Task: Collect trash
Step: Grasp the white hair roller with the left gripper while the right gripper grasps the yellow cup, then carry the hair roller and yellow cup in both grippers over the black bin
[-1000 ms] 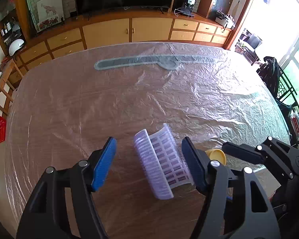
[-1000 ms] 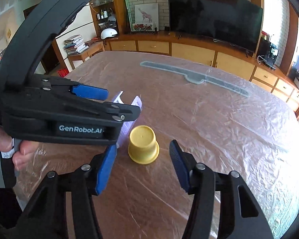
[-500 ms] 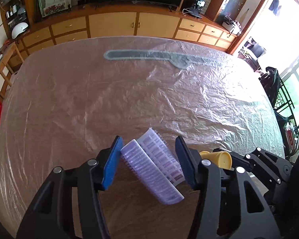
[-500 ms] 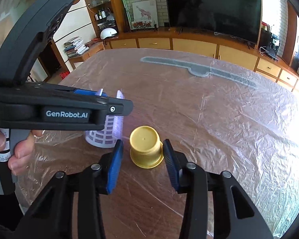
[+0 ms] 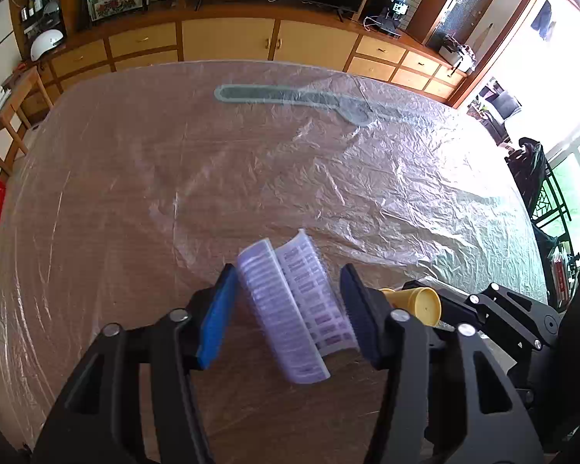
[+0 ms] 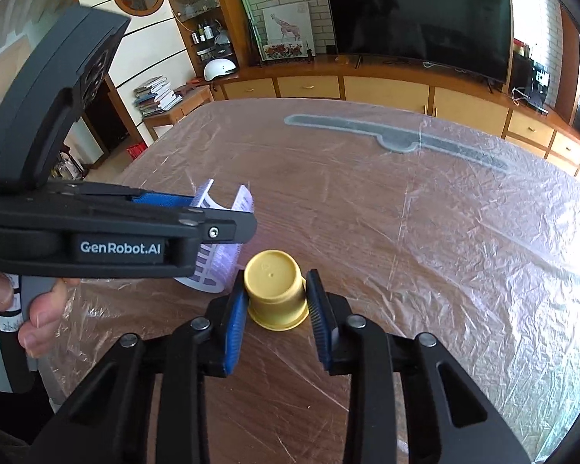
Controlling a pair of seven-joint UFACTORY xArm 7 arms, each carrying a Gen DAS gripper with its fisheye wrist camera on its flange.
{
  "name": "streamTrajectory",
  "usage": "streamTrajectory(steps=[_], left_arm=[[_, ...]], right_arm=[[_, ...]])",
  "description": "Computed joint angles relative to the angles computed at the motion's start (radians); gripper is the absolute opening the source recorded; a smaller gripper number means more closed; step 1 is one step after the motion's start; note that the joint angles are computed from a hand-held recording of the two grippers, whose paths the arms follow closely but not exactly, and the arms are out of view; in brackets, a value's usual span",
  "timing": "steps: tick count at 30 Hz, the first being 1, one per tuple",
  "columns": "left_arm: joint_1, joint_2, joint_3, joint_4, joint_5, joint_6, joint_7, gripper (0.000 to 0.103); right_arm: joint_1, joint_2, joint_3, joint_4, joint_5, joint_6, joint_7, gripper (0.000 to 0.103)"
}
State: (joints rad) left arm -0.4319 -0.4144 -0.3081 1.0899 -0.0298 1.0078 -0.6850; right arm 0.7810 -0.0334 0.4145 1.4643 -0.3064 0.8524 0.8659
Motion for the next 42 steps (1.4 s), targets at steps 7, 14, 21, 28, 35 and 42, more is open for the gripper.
streamTrajectory(steps=[7, 14, 21, 28, 35, 42], left_arm=[[-0.005, -0.041, 0.030, -0.043, -0.049, -0.048, 0.036, 0.048], [0.006, -0.071, 0.025, -0.068, -0.047, -0.051, 0.047, 0.048], [0.011, -0.100, 0.018, -0.086, -0.053, -0.052, 0.034, 0.048], [0.011, -0.125, -0.013, -0.069, -0.024, -0.027, 0.013, 0.048], [0.009, -0.162, -0.064, -0.054, 0.026, 0.013, -0.024, 0.048], [-0.004, -0.211, -0.096, -0.070, 0.038, 0.030, -0.064, 0.048]], right_arm=[[-0.026, -0.050, -0.007, -0.060, 0.062, -0.066, 0.020, 0.030], [-0.057, -0.087, -0.001, -0.103, 0.090, -0.089, 0.055, 0.030], [-0.087, -0.133, 0.005, -0.159, 0.149, -0.136, 0.076, 0.030], [-0.100, -0.169, 0.021, -0.165, 0.161, -0.118, 0.083, 0.030], [-0.119, -0.235, 0.041, -0.180, 0.167, -0.079, 0.078, 0.030], [-0.140, -0.292, 0.066, -0.192, 0.170, -0.043, 0.084, 0.030]])
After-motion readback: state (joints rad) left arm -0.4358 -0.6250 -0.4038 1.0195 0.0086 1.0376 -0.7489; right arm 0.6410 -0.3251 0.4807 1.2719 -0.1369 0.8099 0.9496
